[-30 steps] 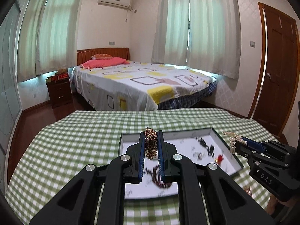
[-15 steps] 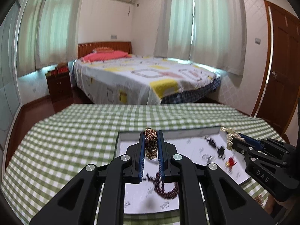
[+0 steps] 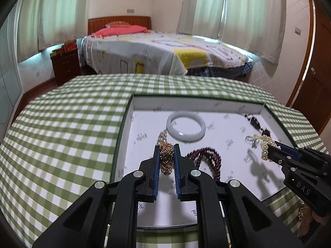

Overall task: Organize jewelry
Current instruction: 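Open both grippers inside the box, releasing the chain and pearl necklace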

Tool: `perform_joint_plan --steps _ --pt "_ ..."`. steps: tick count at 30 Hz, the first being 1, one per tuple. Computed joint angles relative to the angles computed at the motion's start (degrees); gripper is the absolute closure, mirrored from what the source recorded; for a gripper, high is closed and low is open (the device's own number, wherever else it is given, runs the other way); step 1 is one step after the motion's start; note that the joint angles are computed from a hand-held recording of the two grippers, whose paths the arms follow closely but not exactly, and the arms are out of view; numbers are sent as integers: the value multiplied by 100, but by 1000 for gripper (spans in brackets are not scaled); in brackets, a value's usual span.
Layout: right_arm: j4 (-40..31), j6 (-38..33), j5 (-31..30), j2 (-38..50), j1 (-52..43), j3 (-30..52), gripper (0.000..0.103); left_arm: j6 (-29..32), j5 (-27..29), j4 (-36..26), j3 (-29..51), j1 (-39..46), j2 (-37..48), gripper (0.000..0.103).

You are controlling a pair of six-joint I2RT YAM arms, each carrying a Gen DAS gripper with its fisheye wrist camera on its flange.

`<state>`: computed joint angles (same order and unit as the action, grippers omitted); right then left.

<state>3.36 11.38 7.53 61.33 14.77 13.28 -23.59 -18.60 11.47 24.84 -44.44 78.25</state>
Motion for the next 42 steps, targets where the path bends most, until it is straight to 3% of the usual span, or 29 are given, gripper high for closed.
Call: perform_joint_plan --steps 10,20,23,30,34,42 --pt "151 -1 -136 571 -111 75 82 -138 295 -135 174 103 419 90" --pt "128 21 -266 553 -242 56 80 -214 432 -286 280 190 537 88" --pt "118 44 -216 468 -213 31 71 -210 394 -323 310 160 559 88" --pt "25 31 -226 303 -219 12 68 -149 288 -320 344 40 579 77" --pt "-37 45 -184 178 -179 -3 62 -149 146 -330 344 -42 553 58" --pt "-187 41 -140 -71 -161 -20 54 -208 153 -372 312 -62 463 55"
